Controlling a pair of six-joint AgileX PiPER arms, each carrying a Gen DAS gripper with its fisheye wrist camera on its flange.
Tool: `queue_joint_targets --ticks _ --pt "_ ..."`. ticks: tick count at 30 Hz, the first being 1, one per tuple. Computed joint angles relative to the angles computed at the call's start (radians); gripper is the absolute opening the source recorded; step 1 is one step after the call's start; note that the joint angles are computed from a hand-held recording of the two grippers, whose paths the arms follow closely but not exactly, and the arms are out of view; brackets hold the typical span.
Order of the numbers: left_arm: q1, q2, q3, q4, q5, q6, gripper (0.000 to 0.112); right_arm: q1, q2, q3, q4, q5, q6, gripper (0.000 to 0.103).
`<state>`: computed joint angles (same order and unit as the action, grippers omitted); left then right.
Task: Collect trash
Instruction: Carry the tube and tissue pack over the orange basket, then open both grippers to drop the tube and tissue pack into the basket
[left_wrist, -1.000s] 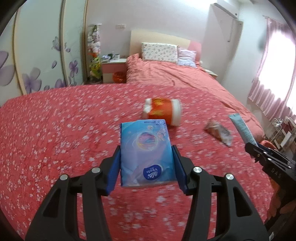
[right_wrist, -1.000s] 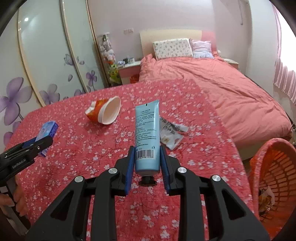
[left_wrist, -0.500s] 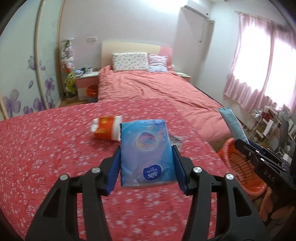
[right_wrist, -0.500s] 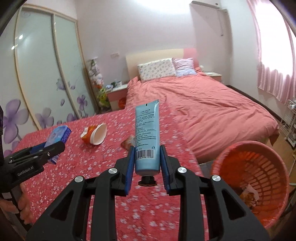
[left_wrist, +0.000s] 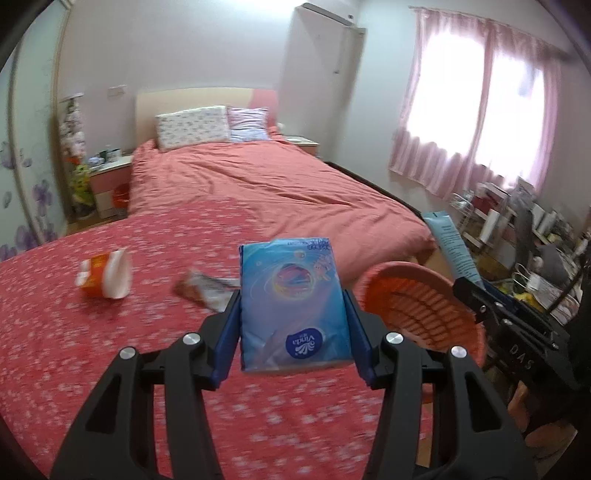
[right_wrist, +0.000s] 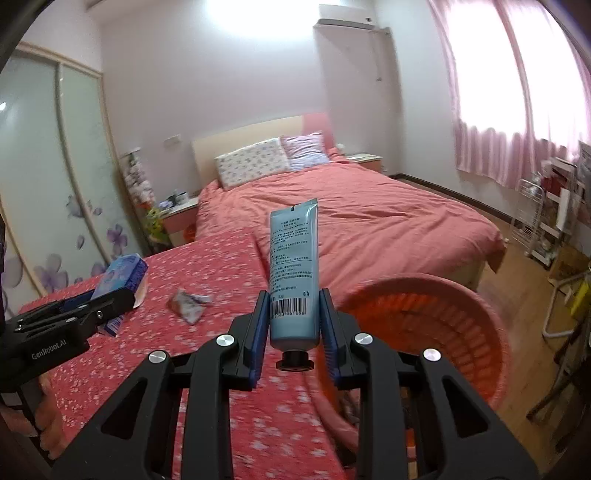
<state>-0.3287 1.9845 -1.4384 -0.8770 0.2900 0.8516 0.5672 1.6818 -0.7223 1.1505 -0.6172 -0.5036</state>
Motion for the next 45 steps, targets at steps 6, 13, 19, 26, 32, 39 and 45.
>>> queue_joint_targets --ticks 6,13,19,26,32,39,45 --pt "-0.100 0.061 -0.087 0.020 0.037 -0.047 0.052 -0.043 -0.055 0.105 -0.045 -0.035 0.095 0.027" --pt "-0.200 0.135 -0.178 0.047 0.056 -0.076 0.052 -0.108 -0.075 0.175 -0.131 -0.055 0.218 0.027" --pt "-0.248 0.220 -0.296 0.134 0.100 -0.179 0.052 -0.167 -0.065 0.211 -0.216 -0.062 0.312 0.027" --pt "-0.288 0.329 -0.441 0.256 0.143 -0.317 0.052 -0.242 -0.046 0.239 -0.347 -0.051 0.450 0.027" --pt "-0.301 0.427 -0.583 0.363 0.215 -0.440 0.053 -0.314 -0.018 0.241 -0.492 -0.031 0.577 0.027" --pt "-0.293 0.477 -0.644 0.468 0.240 -0.553 0.063 -0.379 0.008 0.235 -0.634 0.010 0.712 0.039" --pt "-0.259 0.429 -0.539 0.563 0.173 -0.621 0.066 -0.310 -0.007 0.226 -0.470 0.008 0.570 0.044"
